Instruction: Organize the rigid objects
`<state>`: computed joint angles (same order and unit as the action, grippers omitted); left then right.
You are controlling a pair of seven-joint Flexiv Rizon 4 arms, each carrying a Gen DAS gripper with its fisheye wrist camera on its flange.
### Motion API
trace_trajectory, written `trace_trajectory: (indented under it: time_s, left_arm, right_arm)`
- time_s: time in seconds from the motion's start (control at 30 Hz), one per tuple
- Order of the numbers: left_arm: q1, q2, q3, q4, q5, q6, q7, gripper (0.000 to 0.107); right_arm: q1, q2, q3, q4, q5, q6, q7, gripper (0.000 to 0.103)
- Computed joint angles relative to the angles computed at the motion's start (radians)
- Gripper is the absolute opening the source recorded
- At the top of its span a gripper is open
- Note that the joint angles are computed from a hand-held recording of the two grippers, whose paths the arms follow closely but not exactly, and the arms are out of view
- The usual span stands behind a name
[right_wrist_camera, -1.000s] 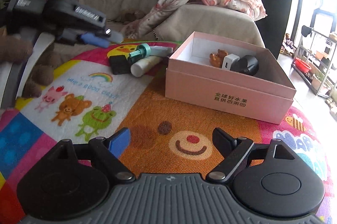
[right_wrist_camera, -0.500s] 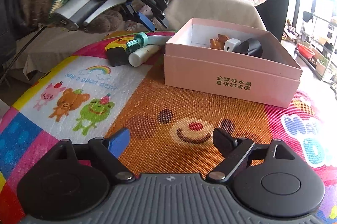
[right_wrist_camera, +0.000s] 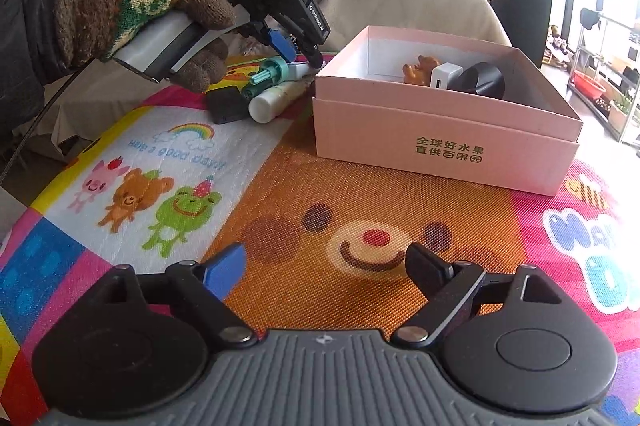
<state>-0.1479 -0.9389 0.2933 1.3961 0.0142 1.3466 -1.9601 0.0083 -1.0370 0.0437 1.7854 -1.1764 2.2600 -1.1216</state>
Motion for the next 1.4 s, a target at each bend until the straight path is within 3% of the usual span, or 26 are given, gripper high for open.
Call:
trace_trajectory:
  time_s: [0.13,0.27,0.37,0.53,0.57,0.67,0.73,0.93,1.1,1.3,1.4]
  left_arm:
    - [-0.016,-0.016,0.035,-0.015,0.006,-0.02,-0.04,0.048]
    - [0.028,-0.009,-0.017,0.01,-0.012,-0.012,-0.045,0.05]
    - [0.102,0.003,-0.116,0.071,-0.071,0.078,-0.028,0.05]
    - [0.152,0.016,-0.193,0.14,-0.133,0.179,0.046,0.05]
    - [0.168,0.019,-0.215,0.156,-0.144,0.205,0.062,0.048]
    - [0.212,0.026,-0.281,0.212,-0.175,0.296,0.097,0.027]
    - [0.235,0.025,-0.314,0.246,-0.183,0.372,0.12,0.024]
    - [0.326,0.055,-0.432,0.382,-0.143,0.593,0.179,0.019]
    - [0.406,0.091,-0.507,0.513,-0.036,0.749,0.155,0.015]
    - [0.428,0.115,-0.509,0.666,0.037,0.893,0.042,0.017]
    - [0.297,0.157,-0.397,0.715,-0.068,0.865,0.069,0.018]
  right_arm:
    - [0.0,-0.001,-0.001,-0.001,-0.003,0.002,0.004,0.088]
    - [-0.005,-0.004,-0.003,-0.009,-0.024,0.006,0.025,0.089]
    - [-0.006,-0.006,-0.01,-0.018,-0.044,0.012,0.046,0.089]
    - [0.003,-0.007,-0.027,-0.023,-0.052,0.025,0.064,0.09]
    - [0.005,-0.007,-0.03,-0.023,-0.051,0.027,0.065,0.09]
    - [0.009,-0.007,-0.036,-0.023,-0.051,0.031,0.068,0.09]
    - [0.012,-0.006,-0.039,-0.021,-0.047,0.03,0.065,0.09]
    - [0.029,0.006,-0.038,0.002,-0.002,0.01,0.01,0.091]
    - [0.02,0.011,-0.014,0.01,0.013,-0.018,-0.027,0.092]
    - [0.016,0.019,0.01,0.022,0.04,-0.05,-0.074,0.093]
    - [0.027,0.031,0.017,0.029,0.063,-0.071,-0.118,0.093]
